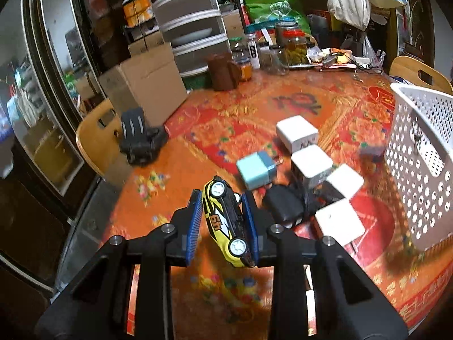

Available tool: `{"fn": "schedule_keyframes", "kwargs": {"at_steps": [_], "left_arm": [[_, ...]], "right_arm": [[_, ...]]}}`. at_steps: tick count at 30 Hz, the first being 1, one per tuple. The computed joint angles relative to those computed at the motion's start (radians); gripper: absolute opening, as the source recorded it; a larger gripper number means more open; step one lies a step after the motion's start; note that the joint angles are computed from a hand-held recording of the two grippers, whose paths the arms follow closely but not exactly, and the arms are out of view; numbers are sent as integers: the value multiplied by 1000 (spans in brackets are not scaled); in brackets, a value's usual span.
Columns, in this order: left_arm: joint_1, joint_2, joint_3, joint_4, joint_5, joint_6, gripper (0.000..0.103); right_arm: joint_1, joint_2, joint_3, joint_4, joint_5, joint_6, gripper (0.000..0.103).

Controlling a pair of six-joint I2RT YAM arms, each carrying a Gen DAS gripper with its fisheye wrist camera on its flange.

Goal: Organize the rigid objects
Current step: 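Carry the toy car into the white basket and open the left gripper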

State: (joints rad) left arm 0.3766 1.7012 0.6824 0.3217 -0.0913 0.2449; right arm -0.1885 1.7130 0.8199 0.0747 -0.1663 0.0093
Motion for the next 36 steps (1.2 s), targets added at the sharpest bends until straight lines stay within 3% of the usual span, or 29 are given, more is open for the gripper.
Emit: {"fn": "schedule_keyframes", "kwargs": {"at_steps": [13, 22, 27, 32, 36], "left_arm": [[-173, -39, 103, -112, -132, -32, 26], [-347, -26, 217, -205, -288, -22, 26], [-459, -1, 298, -266, -325, -39, 26], [-605, 133, 500, -402, -414, -8, 26], [-696, 325, 772, -641, -460, 36, 26]], "right_arm": [[-4, 3, 5, -6, -12, -23, 13], [-4, 4, 7, -10, -15, -26, 13], [-5, 3, 7, -11, -15, -26, 13], [-3, 5, 12, -19, -11, -32, 13], [0, 8, 18, -32, -9, -32, 13]]}}
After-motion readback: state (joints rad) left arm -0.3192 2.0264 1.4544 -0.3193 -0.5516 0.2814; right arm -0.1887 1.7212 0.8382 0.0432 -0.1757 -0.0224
